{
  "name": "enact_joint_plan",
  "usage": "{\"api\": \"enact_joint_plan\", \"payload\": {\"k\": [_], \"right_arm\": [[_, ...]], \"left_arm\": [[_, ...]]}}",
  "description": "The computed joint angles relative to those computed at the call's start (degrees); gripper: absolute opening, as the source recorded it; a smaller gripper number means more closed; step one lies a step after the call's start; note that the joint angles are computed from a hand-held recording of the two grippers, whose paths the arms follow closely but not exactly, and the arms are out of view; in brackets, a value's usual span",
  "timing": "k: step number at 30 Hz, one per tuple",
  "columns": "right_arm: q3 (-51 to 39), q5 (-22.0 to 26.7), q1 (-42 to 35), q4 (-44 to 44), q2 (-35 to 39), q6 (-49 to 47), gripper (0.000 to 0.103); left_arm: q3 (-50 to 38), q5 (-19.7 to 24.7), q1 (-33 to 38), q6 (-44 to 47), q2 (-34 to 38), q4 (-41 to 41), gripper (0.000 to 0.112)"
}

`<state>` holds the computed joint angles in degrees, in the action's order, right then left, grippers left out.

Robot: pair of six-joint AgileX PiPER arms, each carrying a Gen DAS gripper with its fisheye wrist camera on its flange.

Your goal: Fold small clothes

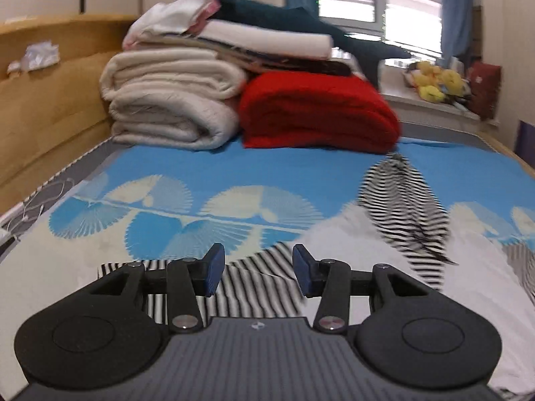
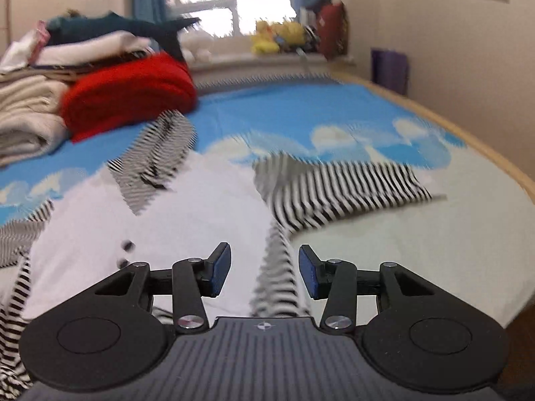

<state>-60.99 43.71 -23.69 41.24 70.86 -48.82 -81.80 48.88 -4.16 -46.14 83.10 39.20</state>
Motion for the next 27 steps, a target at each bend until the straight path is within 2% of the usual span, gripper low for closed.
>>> {"api": "enact_joint_plan", "payload": {"k": [3,5,6,8,10,13,18,23,25,27], "right_arm": [[-0.2,-1.7,3.1,-1.5,-1.5,0.1,0.053],[-3.6,0.3,5.2,-4.2,-0.2,2.0,0.054],[-6.4,2.5,5.9,-4.5,1.1,2.1,0.054],[-11.6,5.9,7.2,-3.2,3.4,0.5,0.059],[-16.4,6.2,10.7,-4.8,5.6,1.2,0.063],[-24.7,5.2,17.2,-7.3,11.0,5.5,0.064],[-34.4,-0.8,25.3,-9.2,21.3,12.9,0.065],[-33.5,-4.8,27.6,-4.0,27.7,10.8,0.066],[-35.6,-2.2,28.4,-9.2,30.5,16.7,0.065],[-40.6,2.1,28.9,-13.0,34.1,22.5,0.065]], "left_arm": [[3.0,-5.2,8.1,-0.1,2.6,-2.5,0.050],[7.1,-8.0,12.2,-2.6,3.2,-1.5,0.049],[8.3,-8.2,14.0,-3.3,4.2,-2.0,0.048],[5.7,-5.0,18.3,-0.5,8.1,-8.9,0.043],[5.9,-7.3,21.5,-1.5,9.2,-10.7,0.043],[4.6,-8.0,24.8,0.8,12.3,-11.0,0.043],[6.0,-11.2,32.7,-1.3,14.0,-15.1,0.044],[9.5,-15.5,41.2,2.4,13.1,-28.8,0.047],[10.4,-17.8,42.1,-0.1,13.1,-28.5,0.046],[9.1,-16.7,41.8,-2.8,13.8,-26.5,0.040]]}}
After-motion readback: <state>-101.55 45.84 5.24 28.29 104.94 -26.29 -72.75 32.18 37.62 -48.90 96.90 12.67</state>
